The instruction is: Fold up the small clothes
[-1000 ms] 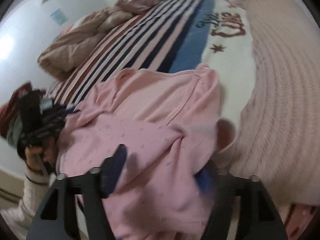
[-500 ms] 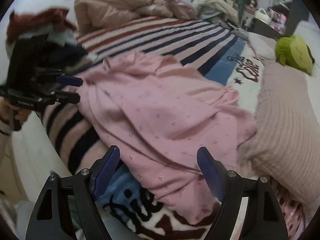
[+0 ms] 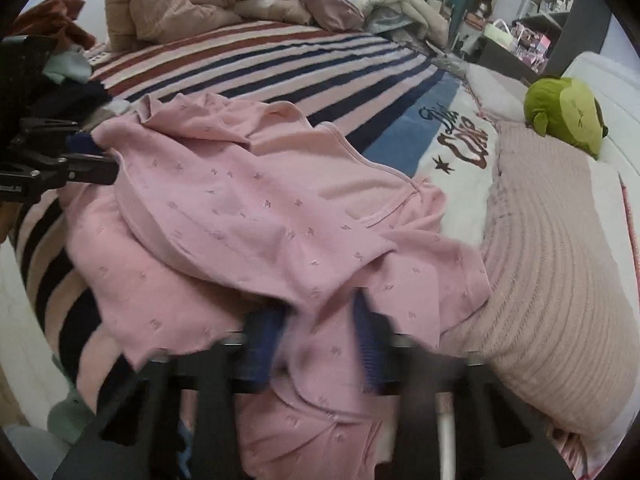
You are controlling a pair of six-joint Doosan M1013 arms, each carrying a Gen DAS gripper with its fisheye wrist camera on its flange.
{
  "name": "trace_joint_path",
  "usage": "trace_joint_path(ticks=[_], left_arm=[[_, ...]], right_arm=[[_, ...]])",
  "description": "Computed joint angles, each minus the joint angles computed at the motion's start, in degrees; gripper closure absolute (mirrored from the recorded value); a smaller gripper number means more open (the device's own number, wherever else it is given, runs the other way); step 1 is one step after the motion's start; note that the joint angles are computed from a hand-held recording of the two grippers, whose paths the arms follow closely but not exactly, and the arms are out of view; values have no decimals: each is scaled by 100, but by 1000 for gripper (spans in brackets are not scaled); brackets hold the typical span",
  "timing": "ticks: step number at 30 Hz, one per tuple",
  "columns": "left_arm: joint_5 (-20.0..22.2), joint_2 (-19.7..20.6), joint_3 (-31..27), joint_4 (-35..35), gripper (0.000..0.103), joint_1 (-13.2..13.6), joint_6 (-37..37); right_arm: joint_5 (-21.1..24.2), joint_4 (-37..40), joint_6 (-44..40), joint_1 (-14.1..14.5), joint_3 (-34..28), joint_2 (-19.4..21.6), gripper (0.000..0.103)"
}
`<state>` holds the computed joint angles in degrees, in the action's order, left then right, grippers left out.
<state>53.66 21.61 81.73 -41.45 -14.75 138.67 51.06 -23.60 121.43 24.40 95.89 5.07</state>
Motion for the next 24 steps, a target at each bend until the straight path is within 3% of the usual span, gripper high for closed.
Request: trace_joint_path(ticks=[1,2,3,6,8,12,16,17,18,19,21,22,23,24], left_arm=[[-27,52,-76,32,71,-20,-83],[-90,97,-155,114,90,-53,-175],[-120,143,-241,207,97,-87,-257],[-307,254,-454,444,99,-179,-389],[-621,334,-618,639,99,-253,-661],[-835,662,-1165,766,98,-279,-1332],[-1141,954,-1609,1599,90,-365,-2211],[-1192,995,-1663,1753,79,-369,-2393],[-1181,1043,-1733,1809,73,-350,-2532],[-1157,1068,-1768,1726,67,-312,-2590],[-982,1067,-1742,1152,56,-200,-2227],[-732,1104,-1790,887,43,-156,-1974],[-405,1138,-1834,688,36,-123,-1730],[-148,1151,-1825,560,36,-102,-1499]], right_arm=[[11,50,-40,-35,-30,18,99],[41,-19,-11,-58,-71,43,99],[73,-209,94,-61,-121,69,100],[57,-248,87,-220,-313,143,101],[114,-176,-82,-354,-503,248,101],[236,19,-459,-639,-935,576,100],[453,-107,-434,-852,-1260,927,95],[520,-228,-409,-874,-1293,984,84],[614,-355,-391,-913,-1347,1056,65],[657,-403,-372,-942,-1370,1084,55],[563,-395,-299,-1029,-1329,1025,49],[389,-160,-395,-1105,-1260,934,46],[221,139,-525,-1174,-1184,836,36],[74,375,-591,-1217,-1079,715,26]])
